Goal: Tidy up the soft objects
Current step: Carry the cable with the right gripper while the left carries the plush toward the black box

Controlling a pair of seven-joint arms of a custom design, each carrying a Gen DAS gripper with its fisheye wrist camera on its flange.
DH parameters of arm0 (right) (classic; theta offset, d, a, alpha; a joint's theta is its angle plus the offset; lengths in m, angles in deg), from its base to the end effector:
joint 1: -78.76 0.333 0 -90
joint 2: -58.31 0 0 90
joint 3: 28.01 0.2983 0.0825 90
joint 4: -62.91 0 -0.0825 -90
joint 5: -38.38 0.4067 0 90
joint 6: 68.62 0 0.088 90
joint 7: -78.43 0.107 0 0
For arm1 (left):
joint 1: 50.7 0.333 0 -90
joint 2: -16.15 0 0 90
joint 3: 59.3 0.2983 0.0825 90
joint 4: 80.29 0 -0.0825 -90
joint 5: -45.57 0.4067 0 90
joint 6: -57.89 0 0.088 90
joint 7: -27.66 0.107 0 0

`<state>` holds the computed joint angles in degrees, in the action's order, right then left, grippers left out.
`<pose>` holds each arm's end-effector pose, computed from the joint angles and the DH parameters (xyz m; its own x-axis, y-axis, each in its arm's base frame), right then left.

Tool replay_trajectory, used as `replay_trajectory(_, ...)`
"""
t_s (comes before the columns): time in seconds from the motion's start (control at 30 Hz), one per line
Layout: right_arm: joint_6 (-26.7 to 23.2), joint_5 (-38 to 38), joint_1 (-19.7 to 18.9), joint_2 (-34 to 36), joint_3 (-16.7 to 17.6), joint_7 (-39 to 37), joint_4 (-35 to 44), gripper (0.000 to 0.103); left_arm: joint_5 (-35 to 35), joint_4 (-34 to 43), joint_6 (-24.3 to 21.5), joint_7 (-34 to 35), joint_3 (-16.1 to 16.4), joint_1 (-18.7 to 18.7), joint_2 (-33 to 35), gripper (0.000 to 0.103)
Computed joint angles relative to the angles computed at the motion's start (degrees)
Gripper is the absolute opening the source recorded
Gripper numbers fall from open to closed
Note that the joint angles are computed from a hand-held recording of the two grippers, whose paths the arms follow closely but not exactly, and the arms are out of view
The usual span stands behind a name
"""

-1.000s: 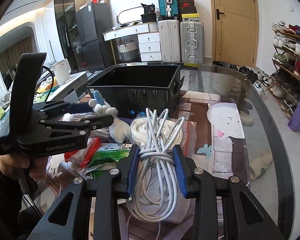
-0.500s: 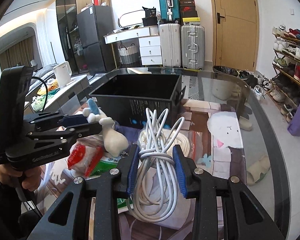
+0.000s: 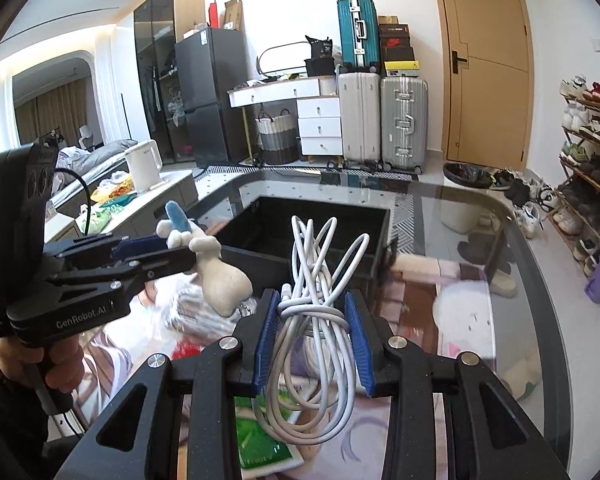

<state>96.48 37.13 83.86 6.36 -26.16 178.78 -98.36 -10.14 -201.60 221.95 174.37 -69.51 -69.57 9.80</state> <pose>0.3622 0.0461 0.5375 0.0142 -0.9946 -0.1031 -0.5664 0.0770 -0.8205 0.5286 -0.2452 0.5162 -0.6546 -0.7519 0.0787 -0.4605 0.3140 -0.8303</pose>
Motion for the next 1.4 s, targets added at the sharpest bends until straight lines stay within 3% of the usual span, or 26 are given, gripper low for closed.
replay_trajectory(0.53,3.44,1.07,0.57,11.46,-1.87,-2.91,9.3,0.034,1.24,7.28,3.36,-2.0,-2.04,2.34,5.52,0.03)
replay_trajectory(0.93,4.29,3.29,1.52,20.12,-3.61,-5.45,14.85,0.034,10.79,12.47,5.63,-11.7,-5.32,5.23,12.18,0.03)
replay_trajectory(1.4,5.0,5.78,2.64,24.34,-5.36,-9.25,17.11,0.034,23.31,15.43,5.81,-20.75,-8.3,7.31,16.91,0.03)
